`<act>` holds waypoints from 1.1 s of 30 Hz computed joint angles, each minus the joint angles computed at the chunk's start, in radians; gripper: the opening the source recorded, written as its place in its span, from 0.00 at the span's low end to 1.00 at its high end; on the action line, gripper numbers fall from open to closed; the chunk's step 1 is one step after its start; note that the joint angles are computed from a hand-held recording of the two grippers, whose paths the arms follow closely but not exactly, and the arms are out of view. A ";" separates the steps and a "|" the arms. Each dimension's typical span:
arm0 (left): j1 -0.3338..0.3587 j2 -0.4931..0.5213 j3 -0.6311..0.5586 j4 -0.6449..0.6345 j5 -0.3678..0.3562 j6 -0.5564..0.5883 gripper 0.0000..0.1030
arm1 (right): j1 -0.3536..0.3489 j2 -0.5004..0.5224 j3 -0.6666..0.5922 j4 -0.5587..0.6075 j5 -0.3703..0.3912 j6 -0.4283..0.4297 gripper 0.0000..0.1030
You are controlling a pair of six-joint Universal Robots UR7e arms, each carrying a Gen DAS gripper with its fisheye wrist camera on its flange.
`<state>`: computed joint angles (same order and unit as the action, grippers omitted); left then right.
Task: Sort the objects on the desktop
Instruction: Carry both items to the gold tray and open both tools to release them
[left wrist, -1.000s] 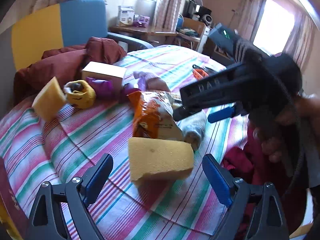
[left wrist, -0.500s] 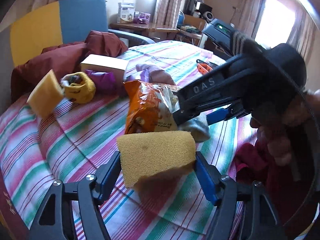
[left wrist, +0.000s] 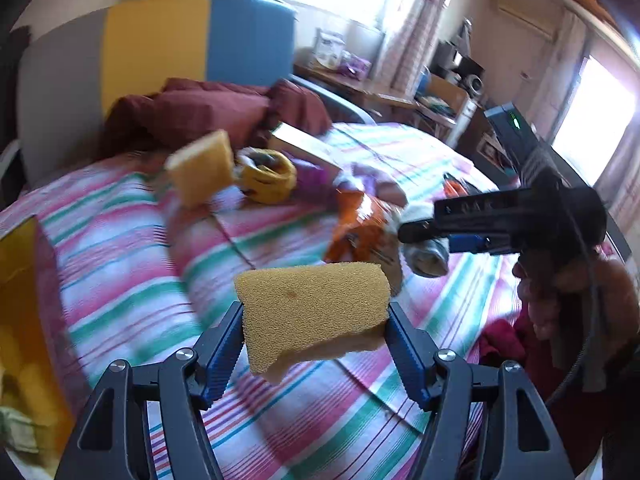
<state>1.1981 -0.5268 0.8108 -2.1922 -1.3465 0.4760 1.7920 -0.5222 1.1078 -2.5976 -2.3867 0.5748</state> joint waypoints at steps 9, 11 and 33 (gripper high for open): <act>-0.009 -0.078 0.100 -0.186 0.162 -0.008 0.68 | 0.022 0.032 -0.004 -0.199 -0.053 -0.211 0.59; -0.007 -0.090 0.110 -0.219 0.206 -0.021 0.68 | 0.018 0.047 -0.016 -0.251 -0.052 -0.283 0.59; 0.059 -0.198 0.182 -0.486 0.504 -0.043 0.68 | 0.119 0.291 -0.352 -0.101 0.116 -0.619 0.59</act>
